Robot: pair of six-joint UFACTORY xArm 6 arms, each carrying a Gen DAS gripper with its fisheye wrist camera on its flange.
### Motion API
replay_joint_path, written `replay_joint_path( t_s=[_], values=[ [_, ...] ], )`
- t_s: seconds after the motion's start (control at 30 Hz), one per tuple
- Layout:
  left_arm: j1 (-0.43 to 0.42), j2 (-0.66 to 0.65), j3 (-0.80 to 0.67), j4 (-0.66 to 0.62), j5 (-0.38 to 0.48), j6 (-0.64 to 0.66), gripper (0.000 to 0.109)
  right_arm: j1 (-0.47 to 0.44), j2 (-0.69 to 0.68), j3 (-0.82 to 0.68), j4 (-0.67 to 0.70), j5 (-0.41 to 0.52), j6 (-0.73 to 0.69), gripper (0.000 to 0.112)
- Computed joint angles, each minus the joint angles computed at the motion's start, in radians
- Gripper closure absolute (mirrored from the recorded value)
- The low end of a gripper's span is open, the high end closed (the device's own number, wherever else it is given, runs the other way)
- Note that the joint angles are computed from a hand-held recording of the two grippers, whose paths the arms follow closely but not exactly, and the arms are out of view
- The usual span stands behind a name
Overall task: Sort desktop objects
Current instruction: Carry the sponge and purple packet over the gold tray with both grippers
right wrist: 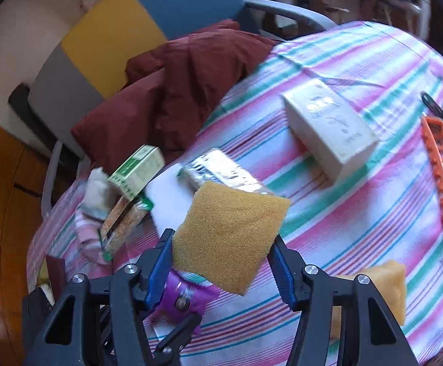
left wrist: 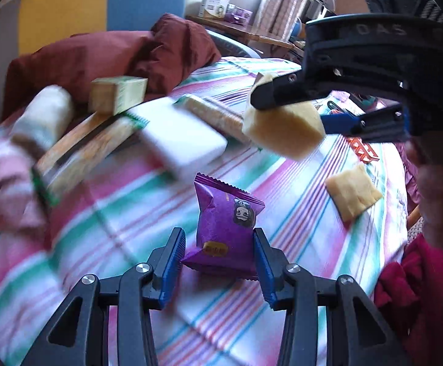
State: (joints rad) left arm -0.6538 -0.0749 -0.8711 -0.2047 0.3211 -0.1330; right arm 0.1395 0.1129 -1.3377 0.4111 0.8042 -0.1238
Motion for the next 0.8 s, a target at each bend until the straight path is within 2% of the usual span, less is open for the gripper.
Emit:
replay_joint_path(
  t_s=[0.13, 0.3, 0.5, 0.63, 0.8],
  values=[
    [0.013, -0.096, 0.097, -0.002, -0.019, -0.073, 0.064, 0.033, -0.014, 0.009, 0.039, 0.006, -0.11, 0.052],
    [0.043, -0.231, 0.203, 0.101, -0.017, -0.206, 0.064, 0.076, -0.046, 0.036, 0.109, -0.001, -0.267, 0.052],
    [0.1, -0.375, 0.289, 0.247, 0.003, -0.352, 0.064, 0.11, -0.079, 0.074, 0.151, -0.017, -0.355, 0.052],
    [0.151, -0.537, 0.365, 0.338, 0.055, -0.444, 0.064, 0.12, -0.107, 0.098, 0.207, -0.008, -0.412, 0.052],
    [0.252, -0.736, 0.449, 0.379, 0.147, -0.502, 0.064, 0.175, -0.149, 0.129, 0.205, 0.004, -0.425, 0.052]
  ],
)
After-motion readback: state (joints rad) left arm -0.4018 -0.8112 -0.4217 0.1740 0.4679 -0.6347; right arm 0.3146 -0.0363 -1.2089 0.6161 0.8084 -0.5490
